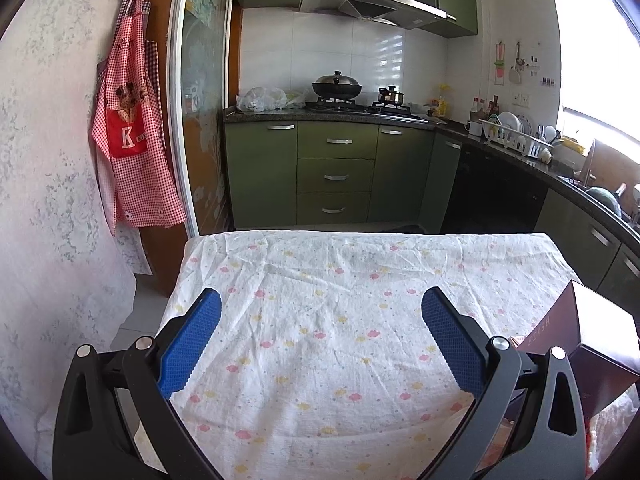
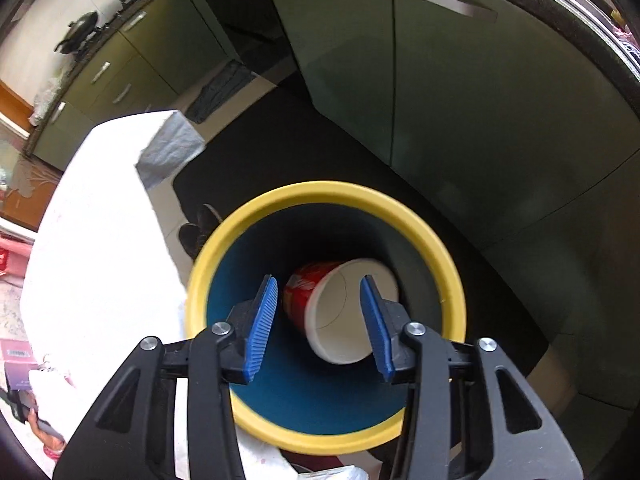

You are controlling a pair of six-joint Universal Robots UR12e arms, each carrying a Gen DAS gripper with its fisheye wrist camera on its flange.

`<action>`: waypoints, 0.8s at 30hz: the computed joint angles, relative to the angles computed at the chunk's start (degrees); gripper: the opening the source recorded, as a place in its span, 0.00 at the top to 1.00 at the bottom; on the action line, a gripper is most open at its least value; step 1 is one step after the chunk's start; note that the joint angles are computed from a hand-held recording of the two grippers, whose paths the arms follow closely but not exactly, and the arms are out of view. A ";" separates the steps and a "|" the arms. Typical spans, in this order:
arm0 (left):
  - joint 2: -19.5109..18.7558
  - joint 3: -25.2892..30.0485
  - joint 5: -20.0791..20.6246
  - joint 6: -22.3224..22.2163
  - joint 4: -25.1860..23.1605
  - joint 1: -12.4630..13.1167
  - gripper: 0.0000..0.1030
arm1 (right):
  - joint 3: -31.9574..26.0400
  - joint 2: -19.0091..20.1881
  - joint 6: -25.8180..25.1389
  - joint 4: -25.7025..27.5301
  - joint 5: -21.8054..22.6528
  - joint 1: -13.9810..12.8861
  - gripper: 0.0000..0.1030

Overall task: Collect trash
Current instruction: 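Carry the paper cup over the yellow-rimmed bin and open the right gripper, then grasp the purple box with the left gripper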

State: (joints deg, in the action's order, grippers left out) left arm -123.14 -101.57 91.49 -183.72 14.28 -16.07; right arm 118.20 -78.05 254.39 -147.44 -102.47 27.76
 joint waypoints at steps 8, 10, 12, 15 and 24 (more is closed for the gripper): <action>0.73 -0.60 -0.76 -2.13 0.60 0.64 0.04 | -1.51 1.90 1.24 -7.78 -5.41 7.52 0.48; 1.13 -0.95 -1.75 -2.82 1.06 0.87 0.04 | -1.74 2.60 1.65 -8.62 -6.16 9.12 0.48; 1.83 -1.42 -4.14 -3.41 1.26 1.29 0.04 | -1.93 3.17 2.33 -9.31 -6.97 10.30 0.48; 3.27 -2.27 -10.18 -3.04 1.39 2.09 0.04 | -1.78 3.66 3.86 -10.34 -8.63 11.72 0.47; 8.06 -4.78 -35.28 19.54 -5.85 2.79 0.04 | -0.44 3.84 5.98 -15.46 -12.67 15.17 0.43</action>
